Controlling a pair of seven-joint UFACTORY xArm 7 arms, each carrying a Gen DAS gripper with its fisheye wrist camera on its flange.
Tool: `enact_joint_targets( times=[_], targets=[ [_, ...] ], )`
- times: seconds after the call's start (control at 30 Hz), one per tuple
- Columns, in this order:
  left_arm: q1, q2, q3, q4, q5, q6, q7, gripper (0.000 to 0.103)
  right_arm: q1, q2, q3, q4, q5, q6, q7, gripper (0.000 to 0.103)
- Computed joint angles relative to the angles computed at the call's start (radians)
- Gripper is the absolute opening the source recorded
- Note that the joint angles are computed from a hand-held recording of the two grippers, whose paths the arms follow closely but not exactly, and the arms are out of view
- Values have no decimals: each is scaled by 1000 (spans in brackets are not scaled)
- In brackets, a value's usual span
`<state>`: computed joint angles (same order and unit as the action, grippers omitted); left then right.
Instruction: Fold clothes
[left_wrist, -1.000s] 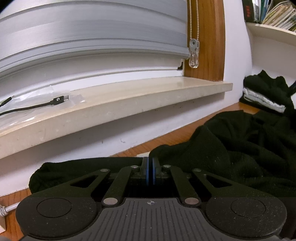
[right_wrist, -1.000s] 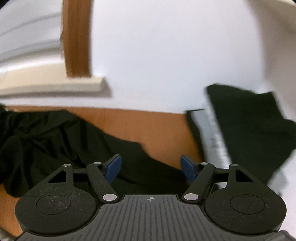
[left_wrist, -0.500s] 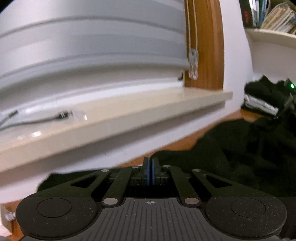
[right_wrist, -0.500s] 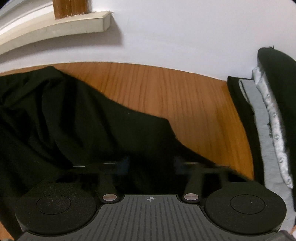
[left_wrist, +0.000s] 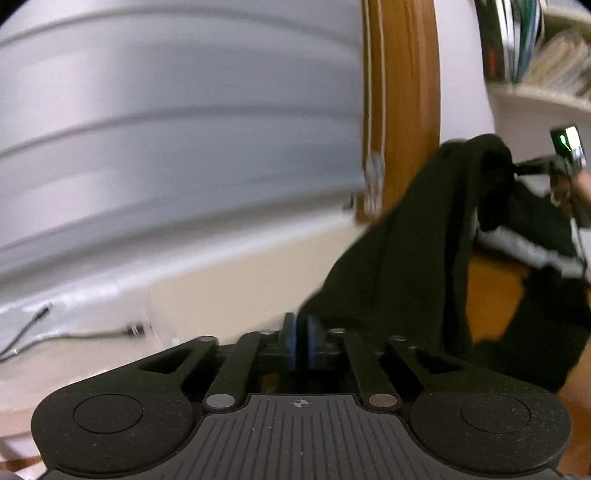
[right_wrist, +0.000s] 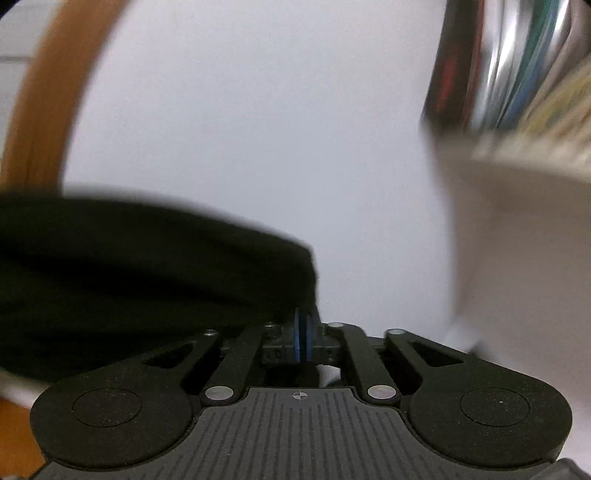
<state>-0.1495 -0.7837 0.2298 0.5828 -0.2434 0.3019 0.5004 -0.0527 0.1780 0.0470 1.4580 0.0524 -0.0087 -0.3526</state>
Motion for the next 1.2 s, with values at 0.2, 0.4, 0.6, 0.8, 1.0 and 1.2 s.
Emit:
enact_joint_targets(
  times=[0.2,0.4,0.6,0.8,1.0,1.2],
  targets=[
    [97,-80,-8,-99,34,39,-22,44,-54,-36,60,-101,158,244,-265,46],
    [229,-205,6,-182,77,121,-43,52,-29,-166,110,-274,589,309,-698,58],
    [338,-391,46,-281,85,239,-63,53,130,-286,103,-400,842,425,-937,63],
    [445,-574,88,-339,100,389,-59,53,333,-361,118,-484,994,462,-1059,64],
    [523,-713,133,-365,96,521,-62,51,511,-334,156,-456,1026,423,-1073,64],
    [513,-848,157,-381,37,677,-97,47,627,-318,183,-458,984,348,-1064,63]
  ],
)
